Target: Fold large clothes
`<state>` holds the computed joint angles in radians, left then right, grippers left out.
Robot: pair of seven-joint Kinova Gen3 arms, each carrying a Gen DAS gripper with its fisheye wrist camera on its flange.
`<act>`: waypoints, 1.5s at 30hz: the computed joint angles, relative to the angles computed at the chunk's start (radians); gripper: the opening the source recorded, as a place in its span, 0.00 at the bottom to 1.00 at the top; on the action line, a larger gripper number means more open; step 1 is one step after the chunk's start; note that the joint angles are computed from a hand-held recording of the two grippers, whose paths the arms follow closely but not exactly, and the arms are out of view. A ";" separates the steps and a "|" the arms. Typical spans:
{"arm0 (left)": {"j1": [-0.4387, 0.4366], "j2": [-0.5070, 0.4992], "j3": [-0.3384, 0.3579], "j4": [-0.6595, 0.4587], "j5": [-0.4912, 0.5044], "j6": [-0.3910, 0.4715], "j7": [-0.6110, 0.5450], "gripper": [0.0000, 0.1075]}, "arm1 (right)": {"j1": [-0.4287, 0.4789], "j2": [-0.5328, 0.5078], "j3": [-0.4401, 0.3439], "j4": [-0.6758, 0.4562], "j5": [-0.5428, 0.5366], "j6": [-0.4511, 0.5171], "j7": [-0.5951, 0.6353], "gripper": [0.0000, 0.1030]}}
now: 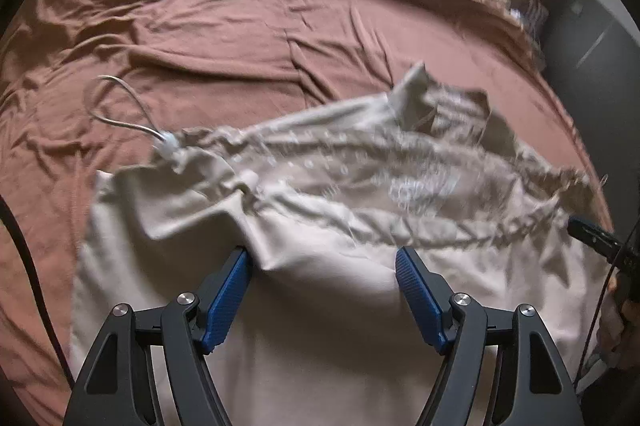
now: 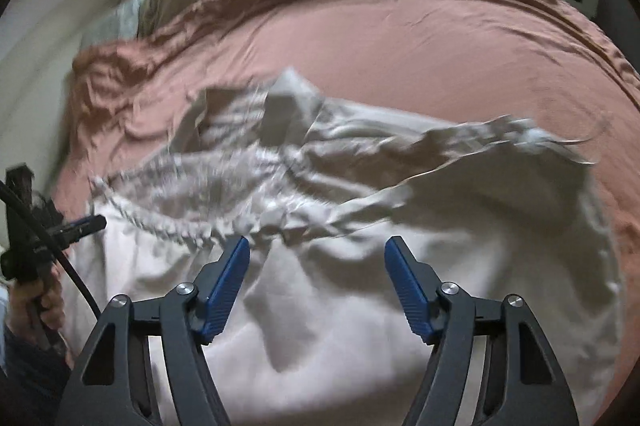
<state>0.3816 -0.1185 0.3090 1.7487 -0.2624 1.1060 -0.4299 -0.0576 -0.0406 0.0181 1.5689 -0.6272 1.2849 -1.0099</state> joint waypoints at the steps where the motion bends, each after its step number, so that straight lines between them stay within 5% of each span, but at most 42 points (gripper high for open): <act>1: 0.001 0.011 0.000 -0.002 0.000 0.005 -0.008 0.70 | -0.012 0.008 -0.014 -0.002 0.021 -0.012 -0.008 0.66; 4: 0.010 0.046 -0.006 0.000 -0.002 0.014 -0.018 0.64 | -0.054 0.023 -0.055 0.001 0.097 -0.053 -0.038 0.54; 9: 0.056 0.092 -0.007 -0.027 -0.090 0.090 0.024 0.10 | -0.093 0.029 -0.070 0.001 0.172 -0.100 -0.080 0.15; 10: 0.060 0.087 -0.014 -0.027 -0.088 0.090 0.018 0.06 | -0.093 0.036 -0.067 -0.008 0.164 -0.088 -0.072 0.05; 12: 0.069 0.072 -0.015 -0.028 -0.101 0.089 0.029 0.02 | -0.084 0.034 -0.058 -0.018 0.142 -0.079 -0.052 0.01; 17: 0.056 -0.015 0.032 -0.009 -0.181 0.049 0.148 0.02 | -0.053 0.001 -0.028 -0.011 0.060 -0.082 -0.006 0.00; 21: 0.044 0.008 0.063 -0.033 -0.229 0.069 0.159 0.02 | -0.049 -0.024 -0.020 0.020 0.020 -0.128 -0.003 0.00; 37: 0.003 0.020 -0.048 0.050 -0.071 -0.061 0.080 0.09 | -0.121 0.061 -0.084 0.023 0.144 -0.216 -0.210 0.01; 40: -0.014 -0.040 -0.028 0.048 -0.057 -0.036 0.092 0.29 | -0.100 0.046 -0.071 0.010 0.112 -0.172 -0.182 0.02; 42: -0.030 -0.080 0.010 0.050 -0.077 -0.015 0.128 0.56 | -0.081 0.031 -0.054 0.002 0.079 -0.128 -0.166 0.02; 44: -0.047 -0.127 0.051 0.053 -0.094 0.011 0.164 0.61 | -0.063 0.015 -0.037 -0.005 0.050 -0.093 -0.155 0.11; 45: -0.055 -0.150 0.067 0.052 -0.091 0.028 0.172 0.61 | -0.053 0.005 -0.028 -0.003 0.033 -0.075 -0.145 0.26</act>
